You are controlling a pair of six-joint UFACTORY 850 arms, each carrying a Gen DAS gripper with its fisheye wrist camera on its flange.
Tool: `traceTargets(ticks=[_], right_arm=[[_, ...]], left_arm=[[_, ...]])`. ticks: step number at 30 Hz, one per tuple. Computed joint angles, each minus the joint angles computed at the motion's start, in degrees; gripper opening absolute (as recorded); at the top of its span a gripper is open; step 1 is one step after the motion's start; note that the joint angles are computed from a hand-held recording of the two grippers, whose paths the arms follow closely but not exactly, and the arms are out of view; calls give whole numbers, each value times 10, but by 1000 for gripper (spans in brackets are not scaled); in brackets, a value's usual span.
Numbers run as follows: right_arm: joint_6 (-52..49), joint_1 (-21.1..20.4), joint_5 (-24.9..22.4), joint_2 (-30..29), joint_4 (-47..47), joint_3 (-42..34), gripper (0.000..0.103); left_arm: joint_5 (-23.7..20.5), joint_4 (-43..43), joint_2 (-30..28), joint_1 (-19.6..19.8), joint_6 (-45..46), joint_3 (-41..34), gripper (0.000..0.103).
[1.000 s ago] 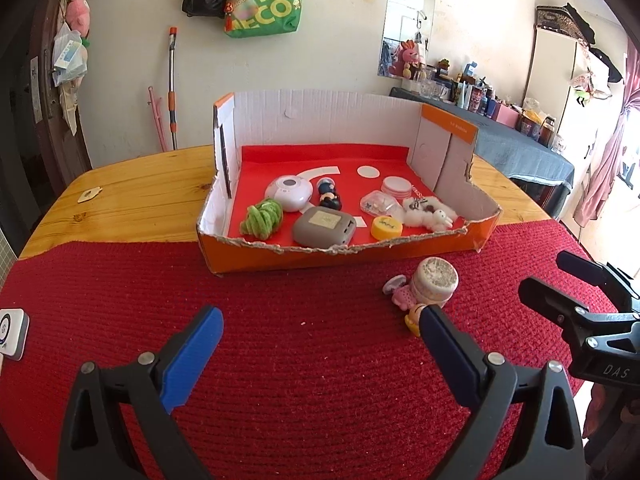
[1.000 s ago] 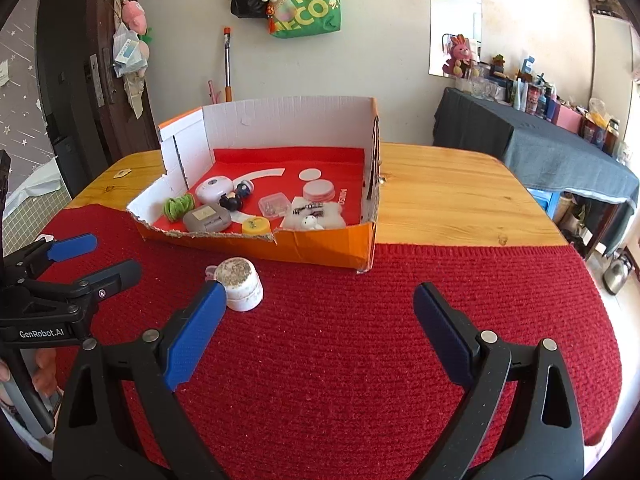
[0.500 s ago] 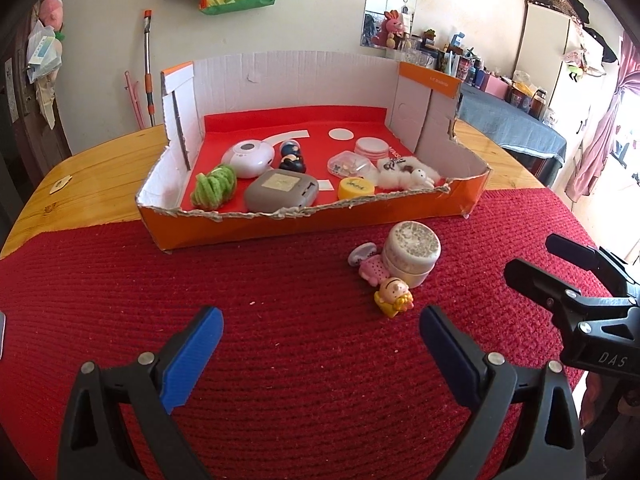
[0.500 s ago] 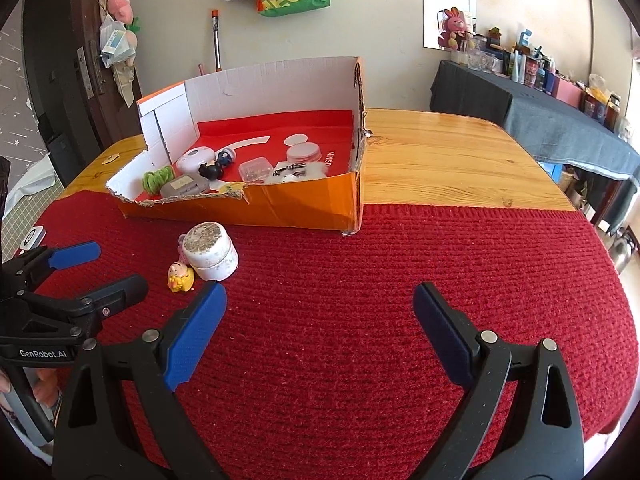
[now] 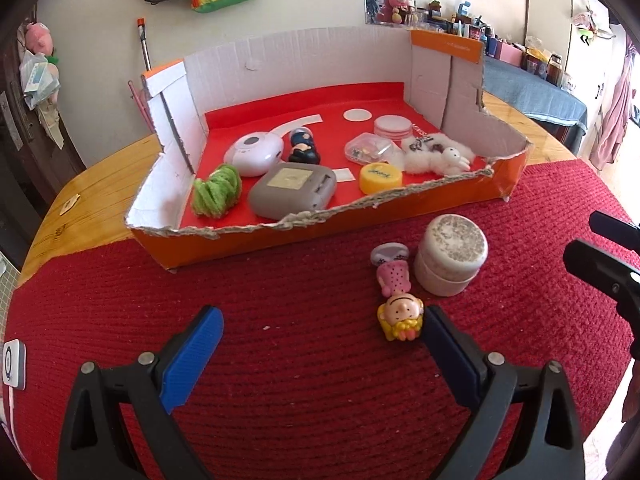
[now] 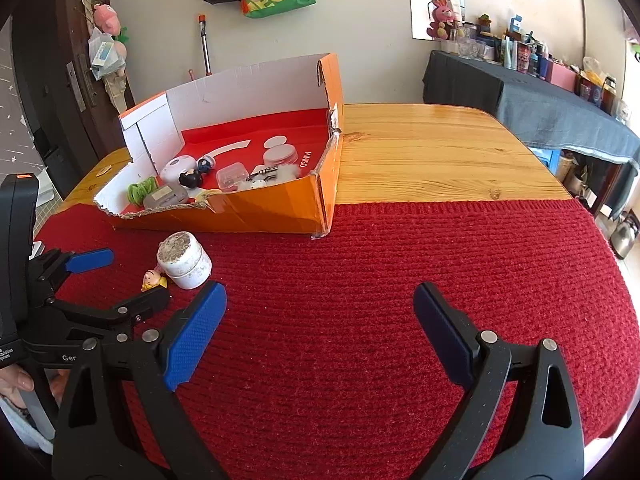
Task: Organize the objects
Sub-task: 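Withdraw both tools from the box toward the doll and jar on the mat, then close the left tool on the pink doll figurine while the right tool grasps the speckled-lid jar, then carry the pink doll and white jar into the box with both tools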
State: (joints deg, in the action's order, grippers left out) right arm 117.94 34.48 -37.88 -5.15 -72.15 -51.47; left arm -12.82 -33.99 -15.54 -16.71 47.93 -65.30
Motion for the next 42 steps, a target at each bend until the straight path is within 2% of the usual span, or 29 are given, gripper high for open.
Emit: traceTargets(ticks=[2,6,9,12,15,20,23,25,32,36,38,42], right_arm=[[-12,-5,23,-7,-4,-6,96],[-61,-19,84,-29,0,-26,96],[-117,-31,120,-44,17,-44,96],[-228,-35,127,-64,78,-70,96],[-304,-33,108,-83,118,-93,94],[-381,-43,126,-99,166,-112,79],[-407,-46,136,-106,181,-119,69],[-417,-47,146,-108,184,-120,65],[-443,-55,171,-114,190,-127,56],[-453,-56,178,-120,185,-133,48],[-454,-55,188,-119,182,-132,35],[-419,-51,187,-115,150,-126,35]], left_arm=[[-2,-27,-1,10,33,-2,100],[-39,-139,-6,31,180,-11,100],[-73,-155,-16,38,225,-25,94],[-115,-161,-26,44,256,-39,88],[-140,-163,-35,46,278,-49,81],[-162,-175,-44,47,305,-62,73],[-176,-181,-48,46,321,-66,64],[-188,-186,-51,47,333,-70,55],[-205,-195,-55,43,357,-74,38],[-223,-203,-55,44,367,-75,23],[-220,-209,-53,44,371,-72,23],[-228,-221,-49,50,369,-67,23]])
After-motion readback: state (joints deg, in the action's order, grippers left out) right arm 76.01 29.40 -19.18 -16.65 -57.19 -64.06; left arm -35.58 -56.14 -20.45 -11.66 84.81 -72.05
